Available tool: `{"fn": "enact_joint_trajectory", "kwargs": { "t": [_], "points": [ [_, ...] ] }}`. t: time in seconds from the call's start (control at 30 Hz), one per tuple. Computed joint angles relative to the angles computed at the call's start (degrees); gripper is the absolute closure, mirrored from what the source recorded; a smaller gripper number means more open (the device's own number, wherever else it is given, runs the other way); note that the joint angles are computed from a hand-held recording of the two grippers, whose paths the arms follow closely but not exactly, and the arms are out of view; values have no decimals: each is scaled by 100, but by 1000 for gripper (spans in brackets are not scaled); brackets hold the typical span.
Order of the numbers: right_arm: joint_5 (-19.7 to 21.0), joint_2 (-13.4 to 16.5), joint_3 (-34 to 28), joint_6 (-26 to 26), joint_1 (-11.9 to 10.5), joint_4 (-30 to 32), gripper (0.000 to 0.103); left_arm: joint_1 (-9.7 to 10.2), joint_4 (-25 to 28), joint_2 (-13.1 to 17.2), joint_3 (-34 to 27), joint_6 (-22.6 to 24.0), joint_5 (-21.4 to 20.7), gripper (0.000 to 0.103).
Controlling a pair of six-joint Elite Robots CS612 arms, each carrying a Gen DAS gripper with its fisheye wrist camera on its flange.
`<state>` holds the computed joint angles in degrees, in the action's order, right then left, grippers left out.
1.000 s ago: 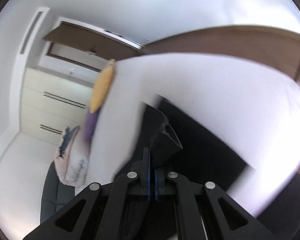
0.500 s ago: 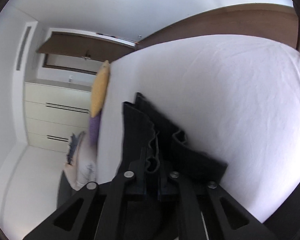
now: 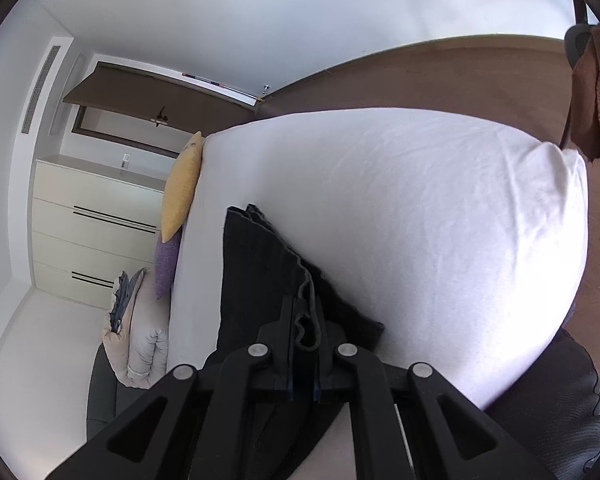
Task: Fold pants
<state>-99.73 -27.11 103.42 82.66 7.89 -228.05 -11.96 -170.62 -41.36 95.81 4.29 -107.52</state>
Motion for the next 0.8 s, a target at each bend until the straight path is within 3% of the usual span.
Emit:
{"fn": "enact_joint_trajectory", "kwargs": {
  "t": [0.17,0.3,0.33,0.4,0.43,0.53,0.63,0.73,0.8],
  "points": [
    [4,-15,12,-11,10,52,98,33,-89,3,47,3,-63,86],
    [107,63,109,227,-63,-353,99,59,-217,1,105,-46,-114,86],
    [-120,-67,214,201,-24,-94,98,73,-255,4,120,-53,-137,86],
    [-906,-474,575,224,94,759,71,90,-311,14,130,-87,-187,86],
    [-1211,-592,725,339,137,873,64,99,-340,8,149,-94,-206,86],
    [-1448,-822,989,23,198,642,64,133,-396,8,172,-88,-248,86],
    [-746,-909,887,-852,239,348,64,152,-442,-10,216,-74,-243,86],
    [876,-704,358,-1398,257,186,64,153,-491,-20,249,-114,-230,86],
    [1877,-455,-230,-1595,373,442,64,162,-475,-36,264,-77,-227,86]
  ]
}}
